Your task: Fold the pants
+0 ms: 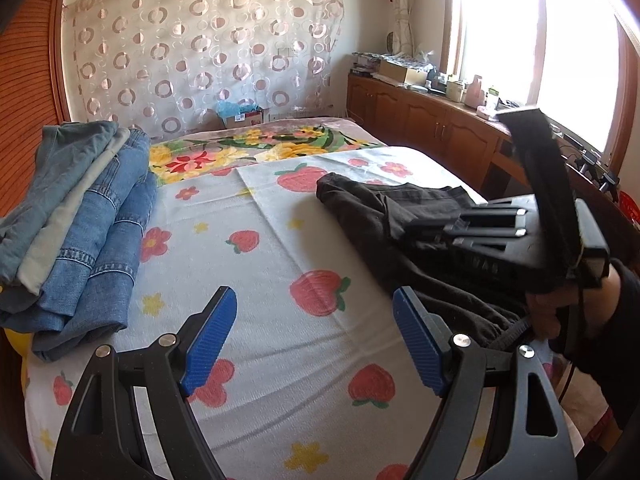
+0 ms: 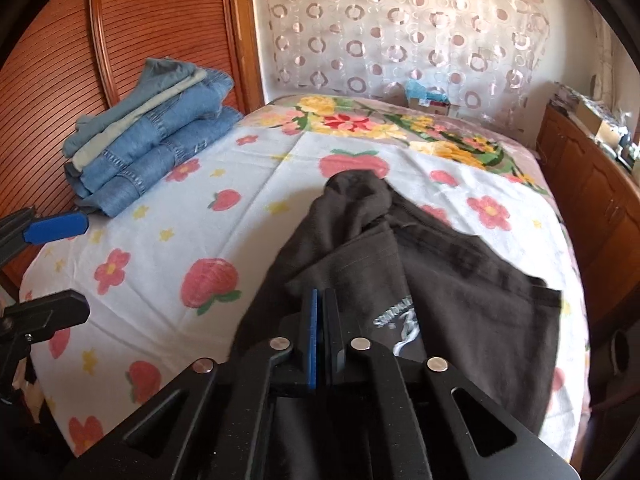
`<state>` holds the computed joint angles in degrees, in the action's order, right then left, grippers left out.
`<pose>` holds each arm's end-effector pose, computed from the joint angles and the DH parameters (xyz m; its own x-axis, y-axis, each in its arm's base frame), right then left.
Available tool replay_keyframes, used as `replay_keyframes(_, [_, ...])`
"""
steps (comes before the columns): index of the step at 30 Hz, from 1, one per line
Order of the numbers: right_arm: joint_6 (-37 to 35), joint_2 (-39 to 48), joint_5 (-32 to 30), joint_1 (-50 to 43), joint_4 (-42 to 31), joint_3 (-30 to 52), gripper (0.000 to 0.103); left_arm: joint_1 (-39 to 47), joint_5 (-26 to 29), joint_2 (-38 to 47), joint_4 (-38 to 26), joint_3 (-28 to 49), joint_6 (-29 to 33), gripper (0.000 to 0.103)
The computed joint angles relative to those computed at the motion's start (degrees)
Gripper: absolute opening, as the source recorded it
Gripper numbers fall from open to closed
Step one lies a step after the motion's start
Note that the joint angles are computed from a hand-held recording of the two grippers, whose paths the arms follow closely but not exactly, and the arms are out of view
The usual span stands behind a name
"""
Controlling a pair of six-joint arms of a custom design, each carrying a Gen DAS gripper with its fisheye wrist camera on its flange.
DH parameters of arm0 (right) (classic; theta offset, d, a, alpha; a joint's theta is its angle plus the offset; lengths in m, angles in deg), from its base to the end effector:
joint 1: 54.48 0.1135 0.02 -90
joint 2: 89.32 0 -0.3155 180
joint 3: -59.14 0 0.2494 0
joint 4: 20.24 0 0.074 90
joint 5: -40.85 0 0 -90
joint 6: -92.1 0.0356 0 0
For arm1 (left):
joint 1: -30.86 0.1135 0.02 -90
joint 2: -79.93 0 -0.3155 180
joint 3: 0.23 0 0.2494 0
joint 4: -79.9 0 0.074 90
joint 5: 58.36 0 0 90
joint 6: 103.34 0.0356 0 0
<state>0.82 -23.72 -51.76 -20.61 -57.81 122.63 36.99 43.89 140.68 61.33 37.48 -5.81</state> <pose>0.1844 0.1257 0.3217 -0.5169 -0.3738 -0.7701 -0.5975 0.8018 0.0119 0.1765 0.0114 0.2189 -0.6476 0.0592 -0.7597 0.1394 0.9894 -0.0417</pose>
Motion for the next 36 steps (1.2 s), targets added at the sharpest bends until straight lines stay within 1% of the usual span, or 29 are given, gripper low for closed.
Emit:
replay_keyframes(6, [-0.9,-3.51,-4.1,-6.05,-1.86,1.57,0.0,-0.68,-0.09,0.33,0.44,-0.39,-0.51,0.081])
replay_keyframes(8, [-1.36,-3.89,-5.43,-5.91,-2.83,1.41,0.0,-1.22,-0.35,0.45,0.64,-0.47,-0.88,0.081])
replay_keyframes(10, [-0.54,-4.18,-3.91,-3.39,-2.6,0.32,0.0,-1.57,-0.36,0.67,0.99,-0.61,-1.15,0.081])
replay_keyframes(11, [-0.22,-3.72,-3.24,-2.01,-2.09,-0.15,0.002,-1.79,-0.52,0.86,1.19,-0.67,-1.28,0.081])
replay_keyframes(12, [-1.31,-3.21,-4.71,-2.93,-2.42,0.14,0.004,-1.99,-0.74,0.95,1.28,-0.75,-1.37,0.081])
replay_keyframes(13, [-1.32,-2.73,-4.47,-1.87,-1.96,-0.24,0.01,-2.1,-0.87,1.1,1.29,-0.8,-1.37,0.081])
replay_keyframes(15, [-1.23,-1.5,-2.92,0.08,-1.01,-0.72,0.026,-2.23,-0.93,1.18,1.37,-1.0,-1.21,0.081])
replay_keyframes(17, [-0.91,0.31,-1.4,1.58,-0.47,-0.79,0.027,-2.42,-1.12,1.43,1.64,-1.3,-1.19,0.081])
replay_keyframes(21, [-2.16,3.96,1.19,1.87,-1.95,1.57,0.027,-2.81,-1.09,3.07,2.98,-2.15,-1.51,0.081])
replay_keyframes(22, [-2.37,4.13,1.4,1.88,-1.94,1.55,0.025,-2.96,-1.17,3.38,3.25,-2.3,-1.56,0.081])
replay_keyframes(23, [-2.4,4.4,1.24,1.64,-1.49,1.82,0.008,-3.1,-1.25,3.58,3.46,-2.46,-1.6,0.081])
replay_keyframes(24, [-2.22,3.87,0.95,1.3,-1.14,1.68,0.005,-3.24,-1.36,3.76,3.62,-2.6,-1.64,0.081])
replay_keyframes(29, [-1.44,-0.03,-1.45,-2.64,-0.75,1.33,0.003,-3.97,-1.79,3.88,3.99,-2.95,-1.93,0.081])
replay_keyframes(35, [-2.65,-2.18,-4.28,-9.76,-2.96,3.15,0.003,-5.71,-2.9,3.65,3.83,-2.75,-2.51,0.081])
replay_keyframes(36, [-2.47,-2.45,-4.02,-10.07,-3.27,3.34,0.003,-5.99,-3.1,3.72,3.86,-2.69,-2.57,0.081])
